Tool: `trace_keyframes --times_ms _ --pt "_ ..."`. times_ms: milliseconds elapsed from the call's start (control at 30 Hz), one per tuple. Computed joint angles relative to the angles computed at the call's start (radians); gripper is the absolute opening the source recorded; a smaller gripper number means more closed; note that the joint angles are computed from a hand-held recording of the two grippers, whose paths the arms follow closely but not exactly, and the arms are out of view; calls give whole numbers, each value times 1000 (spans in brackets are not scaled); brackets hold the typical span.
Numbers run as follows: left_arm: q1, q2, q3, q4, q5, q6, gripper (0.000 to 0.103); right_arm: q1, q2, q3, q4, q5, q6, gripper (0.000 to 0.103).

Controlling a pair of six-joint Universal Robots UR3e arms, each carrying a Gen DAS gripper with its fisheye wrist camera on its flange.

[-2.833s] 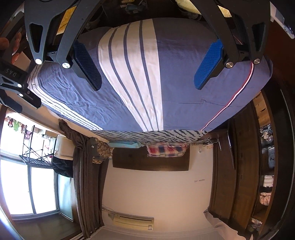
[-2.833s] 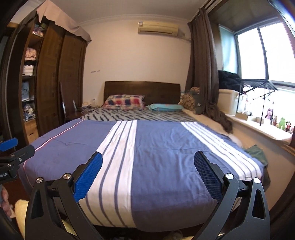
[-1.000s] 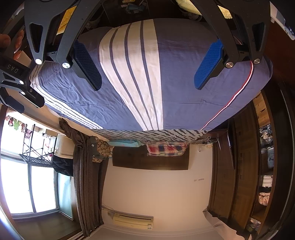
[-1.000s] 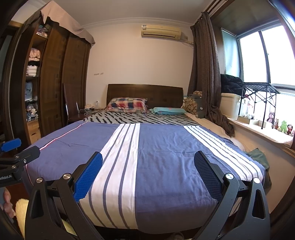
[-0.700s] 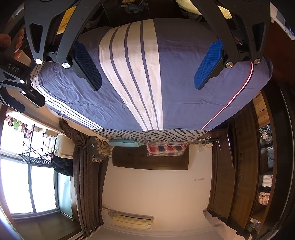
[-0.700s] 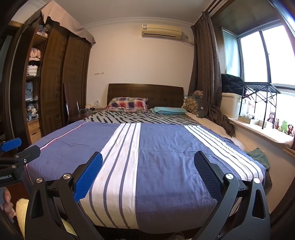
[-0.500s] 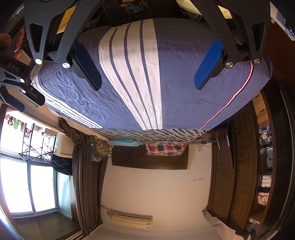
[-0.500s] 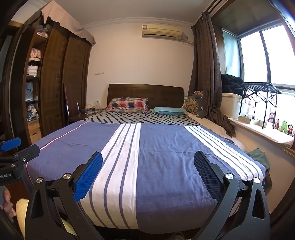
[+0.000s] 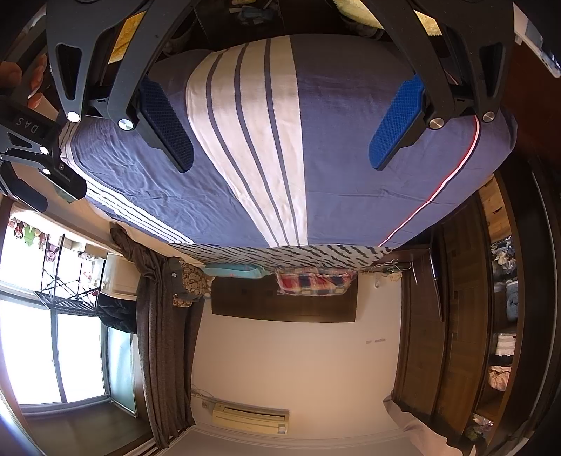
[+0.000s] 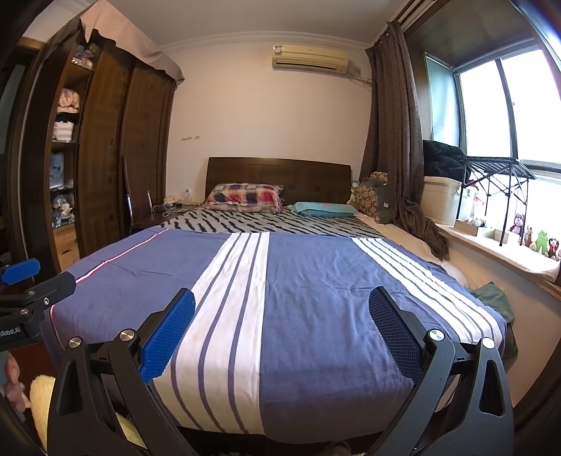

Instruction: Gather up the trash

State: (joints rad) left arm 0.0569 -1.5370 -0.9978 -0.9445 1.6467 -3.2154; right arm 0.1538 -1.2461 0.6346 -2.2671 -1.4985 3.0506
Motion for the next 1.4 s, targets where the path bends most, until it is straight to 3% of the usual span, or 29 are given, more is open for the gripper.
trace_keyframes --times_ms 267,1067,1400 --pt "-17 -22 34 -28 38 12 95 3 8 -4 7 -1 -9 100" --pt "27 -7 20 -37 -51 2 95 7 49 -78 58 -2 -14 100" --pt "18 -37 47 -55 -16 5 95 3 61 -80 53 7 -16 100"
